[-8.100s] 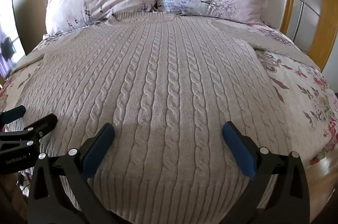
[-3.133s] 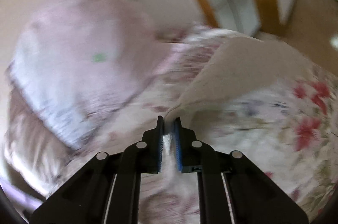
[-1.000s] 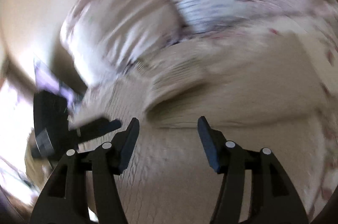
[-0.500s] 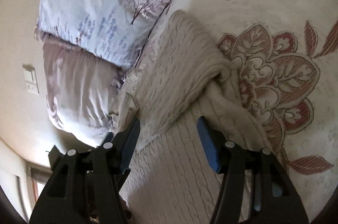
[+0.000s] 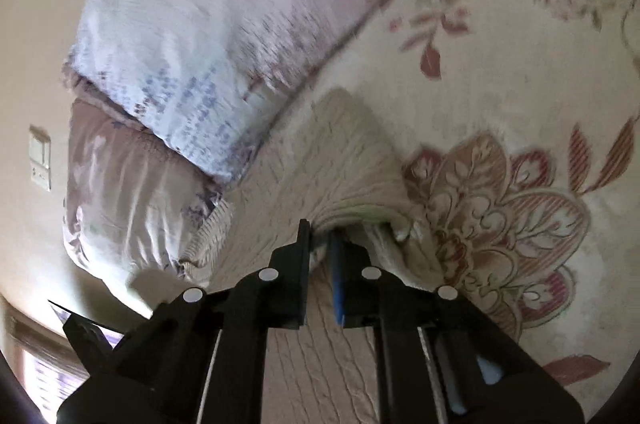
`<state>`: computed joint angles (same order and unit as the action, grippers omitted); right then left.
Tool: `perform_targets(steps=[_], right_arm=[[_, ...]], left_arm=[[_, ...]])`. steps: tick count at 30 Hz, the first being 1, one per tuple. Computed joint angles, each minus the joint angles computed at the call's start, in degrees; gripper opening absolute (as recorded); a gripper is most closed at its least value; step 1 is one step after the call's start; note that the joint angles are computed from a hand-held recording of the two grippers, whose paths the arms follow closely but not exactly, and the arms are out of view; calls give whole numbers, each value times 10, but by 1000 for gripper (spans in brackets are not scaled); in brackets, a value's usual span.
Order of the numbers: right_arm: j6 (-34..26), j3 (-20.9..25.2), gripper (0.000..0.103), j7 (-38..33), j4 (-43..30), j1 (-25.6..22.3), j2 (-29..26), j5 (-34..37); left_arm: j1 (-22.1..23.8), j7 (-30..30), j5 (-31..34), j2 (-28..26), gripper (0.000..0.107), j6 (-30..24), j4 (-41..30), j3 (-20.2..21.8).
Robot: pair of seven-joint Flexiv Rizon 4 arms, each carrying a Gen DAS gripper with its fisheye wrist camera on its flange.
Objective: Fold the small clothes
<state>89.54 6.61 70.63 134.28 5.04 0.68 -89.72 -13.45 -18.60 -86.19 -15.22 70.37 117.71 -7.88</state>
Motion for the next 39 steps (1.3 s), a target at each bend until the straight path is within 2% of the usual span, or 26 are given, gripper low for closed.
perform_targets(steps=[3,4,6,8,11,13,15,18,24,26,27,28,29,30,31,32,33,36,39], right_arm=[[-62,29,9,-110,14,32,12,125],[-85,42,8,-168,17,50,11,200],[-104,51,8,-212,20,70,8,267],[-96,46,8,-203,27,73,7,271],[-61,31,9,-156,35,61,4,226],[-54,29,12,-151,38,59,5,229],[-57,30,13,-151,39,58,6,235],[-80,32,9,-140,36,58,10,218],[-152,57,8,-225,27,95,13,331],[-193,68,9,-286,16,114,17,398],[-213,72,10,-312,9,122,19,425],[-235,77,17,-338,1,131,22,447],[-247,80,29,-350,-3,136,24,454],[-258,83,36,-359,-7,141,27,456],[-261,84,52,-361,-8,144,30,454],[-263,86,62,-360,-9,146,32,446],[-263,86,64,-360,-11,147,33,439],[-234,84,64,-369,-15,147,28,408],[-169,72,64,-368,-17,143,8,369]], left_arm=[[33,-107,73,-5,8,-67,14,18],[44,-137,96,-8,8,-91,17,22],[61,-166,109,-12,12,-119,22,21],[67,-159,85,-6,14,-124,31,17],[75,-171,75,-5,28,-136,29,20],[78,-177,69,-9,35,-127,21,21],[79,-177,58,-15,32,-115,13,20],[82,-173,70,-22,9,-104,6,21],[84,-164,75,-30,11,-84,3,16],[84,-169,91,-25,13,-81,7,17],[87,-168,98,-19,20,-84,12,19],[90,-162,100,-11,34,-90,17,20],[93,-158,104,-2,43,-94,25,24],[96,-147,103,12,60,-100,35,29],[101,-126,87,28,67,-106,48,34],[102,-109,72,39,69,-109,57,39],[106,-91,61,55,72,-112,69,48],[119,-65,23,81,75,-110,91,76],[145,-76,-3,80,74,-100,94,100]])
